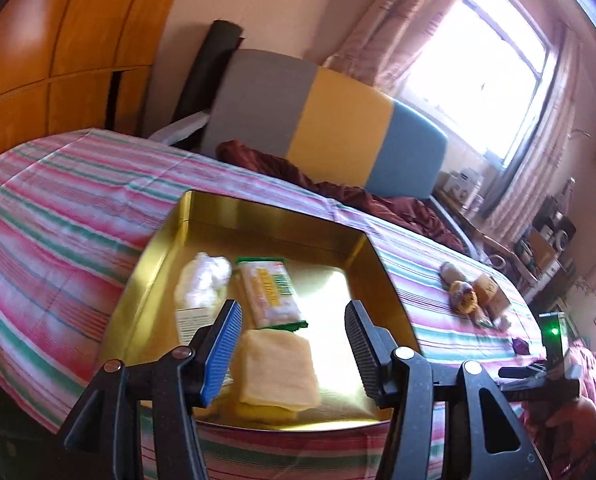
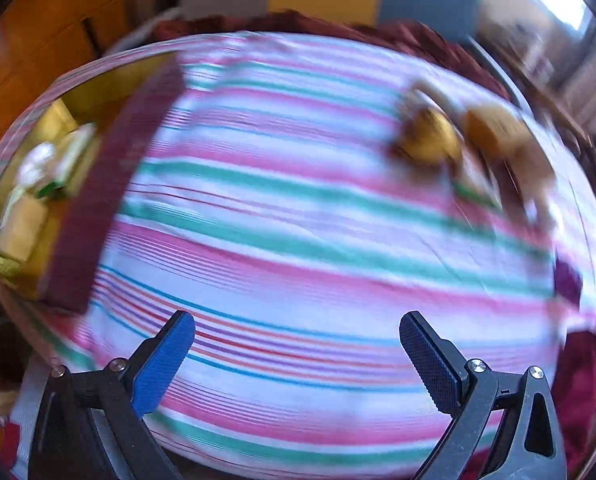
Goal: Organize objects
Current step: 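Move the right tool to the clear cracker pack and grasp it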
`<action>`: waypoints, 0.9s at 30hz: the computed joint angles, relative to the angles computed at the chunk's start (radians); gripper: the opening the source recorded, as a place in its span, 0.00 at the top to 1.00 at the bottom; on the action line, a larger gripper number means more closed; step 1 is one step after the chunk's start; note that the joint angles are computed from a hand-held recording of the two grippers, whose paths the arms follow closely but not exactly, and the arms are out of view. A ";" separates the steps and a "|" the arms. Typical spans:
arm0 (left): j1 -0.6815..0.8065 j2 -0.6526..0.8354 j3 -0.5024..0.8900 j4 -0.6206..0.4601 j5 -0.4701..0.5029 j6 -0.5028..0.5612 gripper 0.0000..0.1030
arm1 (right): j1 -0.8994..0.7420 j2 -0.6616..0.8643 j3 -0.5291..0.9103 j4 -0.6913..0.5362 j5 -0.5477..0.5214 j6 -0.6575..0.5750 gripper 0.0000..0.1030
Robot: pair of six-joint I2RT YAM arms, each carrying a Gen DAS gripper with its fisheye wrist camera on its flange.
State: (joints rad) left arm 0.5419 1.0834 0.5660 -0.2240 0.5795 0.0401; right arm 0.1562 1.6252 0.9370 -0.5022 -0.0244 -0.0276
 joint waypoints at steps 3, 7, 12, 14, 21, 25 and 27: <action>-0.046 -0.038 -0.015 -0.008 -0.002 0.020 0.47 | -0.149 -0.049 -0.063 0.072 -0.151 -0.030 0.00; -0.117 -0.093 -0.035 -0.023 0.001 0.031 0.47 | -0.265 0.002 -0.004 0.034 -0.202 -0.073 0.00; -0.213 -0.128 -0.053 -0.037 -0.024 0.000 0.42 | -0.360 0.126 0.127 0.018 -0.196 -0.055 0.01; -0.265 -0.136 -0.061 -0.045 -0.049 -0.018 0.42 | -0.377 0.168 0.178 0.004 -0.190 -0.054 0.01; -0.435 -0.166 -0.055 -0.087 -0.077 -0.013 0.41 | -0.374 0.234 0.276 0.015 -0.153 -0.102 0.01; -0.582 -0.157 -0.043 -0.072 -0.155 -0.036 0.41 | -0.374 0.270 0.328 0.049 -0.193 -0.103 0.05; -0.636 -0.139 -0.030 -0.076 -0.191 -0.042 0.41 | -0.362 0.334 0.400 0.045 -0.182 -0.064 0.08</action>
State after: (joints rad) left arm -0.0944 0.9443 0.5361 -0.2995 0.3886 -0.0018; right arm -0.2056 1.9594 1.3373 -0.4572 -0.2064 -0.0915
